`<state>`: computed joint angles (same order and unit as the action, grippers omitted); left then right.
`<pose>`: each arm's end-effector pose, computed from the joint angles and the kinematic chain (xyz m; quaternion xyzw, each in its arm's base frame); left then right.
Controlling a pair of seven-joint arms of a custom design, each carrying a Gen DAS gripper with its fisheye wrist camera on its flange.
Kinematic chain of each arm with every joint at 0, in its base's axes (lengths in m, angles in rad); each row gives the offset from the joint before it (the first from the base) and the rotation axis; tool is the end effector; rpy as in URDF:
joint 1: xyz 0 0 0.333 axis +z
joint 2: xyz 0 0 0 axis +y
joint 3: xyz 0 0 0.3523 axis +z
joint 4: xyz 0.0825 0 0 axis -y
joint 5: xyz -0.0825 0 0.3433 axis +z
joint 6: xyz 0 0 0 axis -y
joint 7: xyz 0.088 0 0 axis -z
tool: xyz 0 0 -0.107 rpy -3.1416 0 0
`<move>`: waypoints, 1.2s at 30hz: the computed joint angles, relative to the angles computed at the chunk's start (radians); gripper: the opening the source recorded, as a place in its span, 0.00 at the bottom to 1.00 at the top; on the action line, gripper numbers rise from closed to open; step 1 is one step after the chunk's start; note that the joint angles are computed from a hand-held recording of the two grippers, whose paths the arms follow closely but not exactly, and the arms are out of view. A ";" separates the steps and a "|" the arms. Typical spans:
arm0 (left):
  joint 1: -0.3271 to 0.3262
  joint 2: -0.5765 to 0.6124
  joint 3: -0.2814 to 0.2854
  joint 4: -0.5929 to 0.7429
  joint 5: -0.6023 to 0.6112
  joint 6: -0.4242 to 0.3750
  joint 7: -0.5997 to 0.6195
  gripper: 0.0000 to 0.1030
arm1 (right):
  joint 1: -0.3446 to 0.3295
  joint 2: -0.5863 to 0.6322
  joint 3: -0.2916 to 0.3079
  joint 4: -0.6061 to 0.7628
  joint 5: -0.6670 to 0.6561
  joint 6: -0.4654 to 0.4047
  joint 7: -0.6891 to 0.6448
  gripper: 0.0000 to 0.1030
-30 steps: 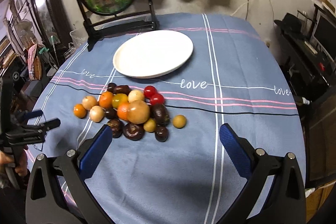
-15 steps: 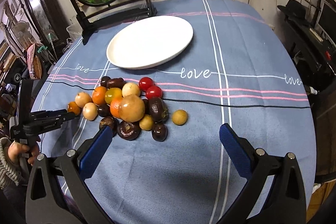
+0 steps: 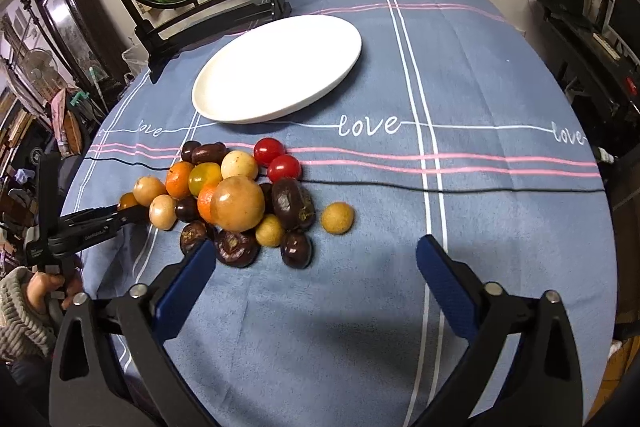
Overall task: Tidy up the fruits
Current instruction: 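Grasp the small yellow fruit with the right tool while the left tool lifts the orange fruit, then lower both fruits onto the white plate and open both tools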
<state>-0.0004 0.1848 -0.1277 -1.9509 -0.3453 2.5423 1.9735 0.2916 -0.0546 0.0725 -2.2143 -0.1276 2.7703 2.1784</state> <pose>0.5987 -0.0680 0.4867 -0.5850 0.7748 -0.2271 0.0768 0.4909 0.1937 0.5296 -0.6259 0.7188 -0.1284 0.2741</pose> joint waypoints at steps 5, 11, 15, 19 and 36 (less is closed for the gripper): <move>0.009 -0.061 -0.001 -0.034 -0.041 -0.016 0.024 0.38 | -0.003 0.085 -0.008 0.028 0.248 0.030 -0.268 0.65; 0.002 -0.125 0.004 -0.084 -0.075 -0.019 0.019 0.38 | -0.039 0.129 0.017 0.046 0.366 0.020 -0.394 0.44; -0.008 -0.139 0.006 -0.106 -0.056 -0.020 -0.008 0.38 | -0.053 0.145 0.029 0.054 0.410 0.023 -0.453 0.38; -0.013 -0.141 0.007 -0.115 -0.037 -0.029 -0.029 0.38 | -0.045 0.166 0.032 0.058 0.378 0.048 -0.443 0.26; -0.071 0.135 -0.037 0.337 0.019 -0.075 0.013 0.38 | -0.083 0.238 0.021 0.304 0.330 0.098 -0.442 0.25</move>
